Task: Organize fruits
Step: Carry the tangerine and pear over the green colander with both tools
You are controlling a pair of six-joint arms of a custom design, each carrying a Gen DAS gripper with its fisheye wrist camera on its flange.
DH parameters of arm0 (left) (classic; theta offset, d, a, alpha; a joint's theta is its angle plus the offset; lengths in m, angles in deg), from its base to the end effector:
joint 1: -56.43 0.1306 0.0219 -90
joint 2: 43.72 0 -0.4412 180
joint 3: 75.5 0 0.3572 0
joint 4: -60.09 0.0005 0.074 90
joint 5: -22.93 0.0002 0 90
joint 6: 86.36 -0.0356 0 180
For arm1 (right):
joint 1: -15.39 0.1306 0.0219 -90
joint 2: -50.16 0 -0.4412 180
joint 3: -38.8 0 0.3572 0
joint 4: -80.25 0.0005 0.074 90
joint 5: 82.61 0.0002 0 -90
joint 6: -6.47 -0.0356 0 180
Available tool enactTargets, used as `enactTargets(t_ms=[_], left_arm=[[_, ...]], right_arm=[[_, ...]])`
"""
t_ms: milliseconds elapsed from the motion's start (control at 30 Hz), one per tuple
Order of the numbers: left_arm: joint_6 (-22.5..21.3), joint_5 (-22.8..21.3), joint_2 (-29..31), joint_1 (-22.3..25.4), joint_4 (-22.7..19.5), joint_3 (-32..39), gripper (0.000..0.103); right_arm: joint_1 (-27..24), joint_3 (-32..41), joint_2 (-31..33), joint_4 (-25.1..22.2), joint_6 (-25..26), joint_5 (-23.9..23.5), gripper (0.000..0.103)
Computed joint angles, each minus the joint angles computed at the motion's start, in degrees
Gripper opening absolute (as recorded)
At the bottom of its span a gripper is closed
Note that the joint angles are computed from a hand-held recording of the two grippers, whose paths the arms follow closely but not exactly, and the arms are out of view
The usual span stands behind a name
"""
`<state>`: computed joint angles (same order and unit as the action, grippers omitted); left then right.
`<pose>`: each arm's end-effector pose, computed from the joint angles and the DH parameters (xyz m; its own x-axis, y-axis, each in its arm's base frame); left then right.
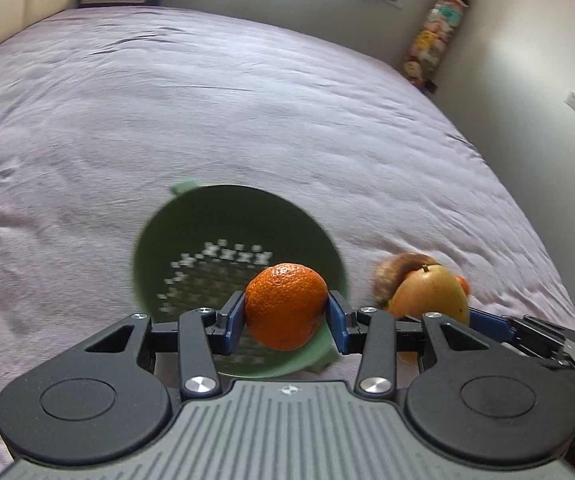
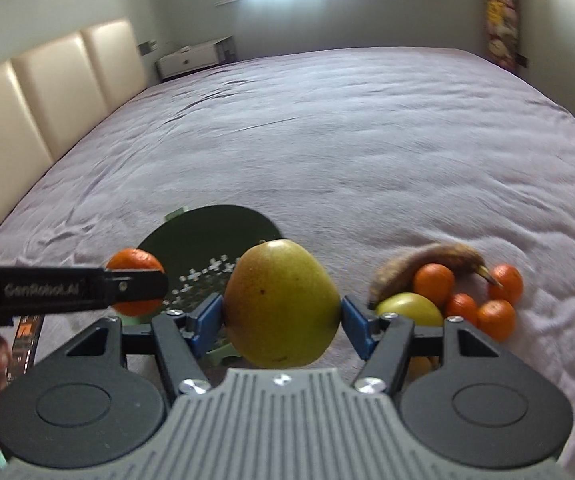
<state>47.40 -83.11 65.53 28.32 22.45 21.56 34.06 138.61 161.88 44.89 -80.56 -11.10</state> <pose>0.5214 -0.2679 0.3889 -0.6912 -0.3844 -0.6119 -0.2527 0.9219 -0.2937 0.5722 0.2047 0.3875 -0.6687 -0.2778 -0.6897 -0.5428 0.8163 0.1975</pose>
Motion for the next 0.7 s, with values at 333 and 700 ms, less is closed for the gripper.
enactTargets(t_ms=[333,700], left_arm=[[1.34,0.31,0.59,2.97,-1.91,-0.15,0.048],[-0.29,1.35,4.5,4.64,-5.84,3.42,0.048]], right_arm=[[3.37,12.41,7.29,-11.1,13.37,0.45,0.062],[5.7,24.18,16.29,-22.06,24.76,1.13,0.062]])
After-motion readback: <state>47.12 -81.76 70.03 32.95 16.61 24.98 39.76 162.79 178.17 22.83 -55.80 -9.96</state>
